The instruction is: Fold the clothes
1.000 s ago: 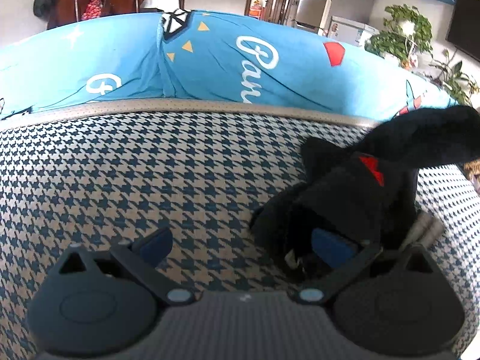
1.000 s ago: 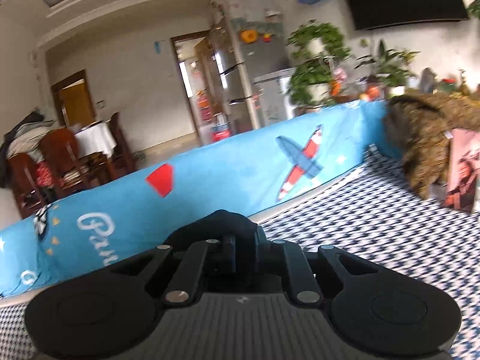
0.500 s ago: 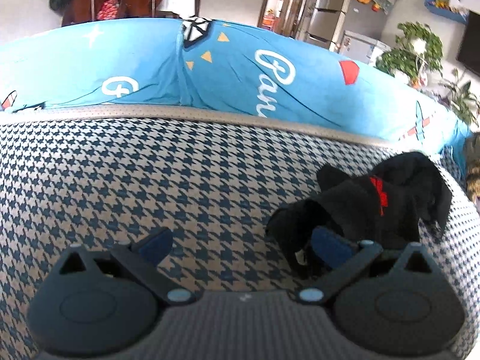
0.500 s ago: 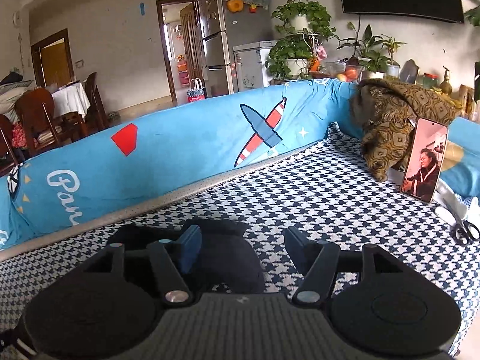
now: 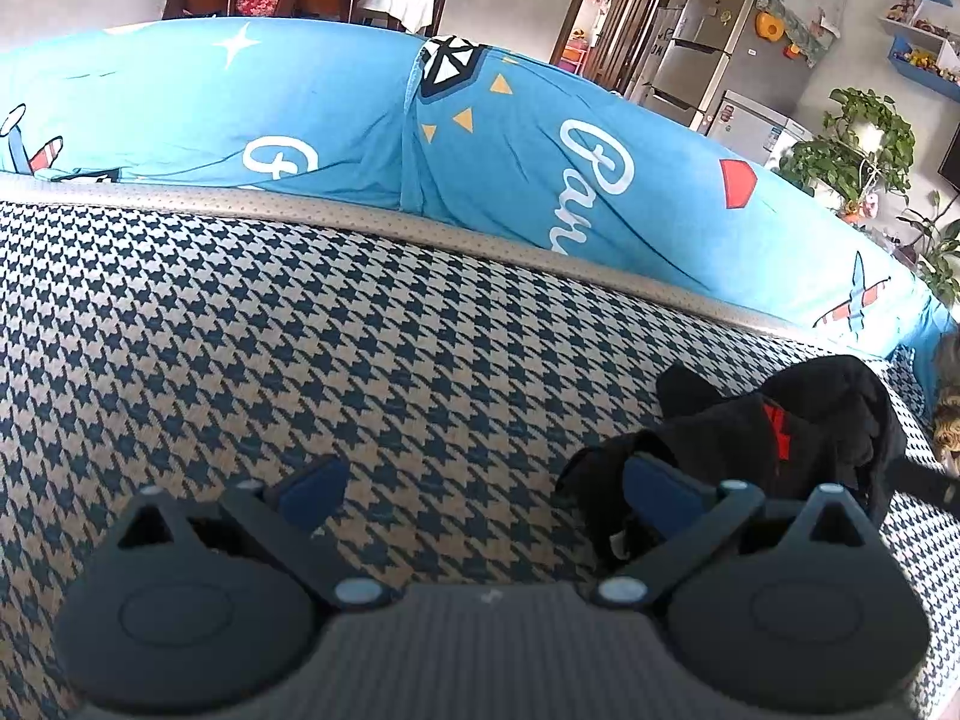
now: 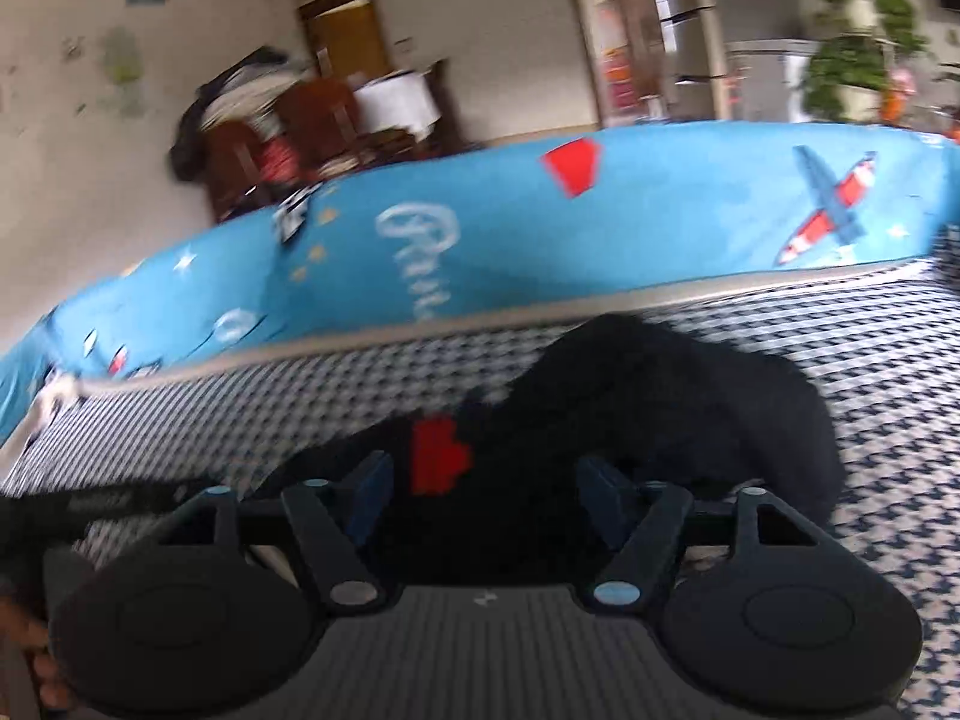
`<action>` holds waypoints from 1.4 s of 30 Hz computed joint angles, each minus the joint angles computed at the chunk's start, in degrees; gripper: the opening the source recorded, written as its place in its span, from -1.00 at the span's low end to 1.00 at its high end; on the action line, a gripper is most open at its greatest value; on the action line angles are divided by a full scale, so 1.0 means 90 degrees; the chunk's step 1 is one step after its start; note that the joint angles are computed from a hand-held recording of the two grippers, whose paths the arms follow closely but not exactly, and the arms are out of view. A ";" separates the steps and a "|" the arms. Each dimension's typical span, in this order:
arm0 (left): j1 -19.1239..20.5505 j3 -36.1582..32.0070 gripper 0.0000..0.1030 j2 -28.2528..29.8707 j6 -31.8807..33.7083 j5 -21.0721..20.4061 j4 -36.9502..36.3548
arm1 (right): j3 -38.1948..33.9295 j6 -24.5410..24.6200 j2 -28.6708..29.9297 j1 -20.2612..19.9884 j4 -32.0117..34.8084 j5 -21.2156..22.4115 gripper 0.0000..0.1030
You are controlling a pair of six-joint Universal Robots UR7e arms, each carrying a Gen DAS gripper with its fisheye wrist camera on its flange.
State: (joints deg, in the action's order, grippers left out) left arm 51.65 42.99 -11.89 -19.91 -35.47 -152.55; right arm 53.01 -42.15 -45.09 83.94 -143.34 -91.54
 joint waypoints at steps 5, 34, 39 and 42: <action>-0.0002 0.0051 1.00 -0.0041 -0.0053 0.0039 -0.0002 | 0.0322 -0.0356 -0.0112 0.0020 0.0326 0.0238 0.51; 0.0092 0.1158 1.00 -0.0710 -0.0237 0.0074 -0.0108 | -0.0590 -0.0741 0.1219 0.0315 -0.0228 -0.0623 -0.77; 0.0123 0.1334 1.00 -0.0775 -0.0118 0.0119 -0.0356 | -0.1298 0.0049 0.1482 0.0364 0.0218 0.0066 -0.79; 0.0155 0.1409 1.00 -0.0838 -0.0271 0.0062 -0.0337 | -0.1798 0.0312 0.1733 0.0444 0.0278 0.0491 -0.79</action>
State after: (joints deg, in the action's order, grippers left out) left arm 53.04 55.67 -19.44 -22.34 -34.91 -155.58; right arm 36.83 -39.34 -29.49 87.93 -140.83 -87.12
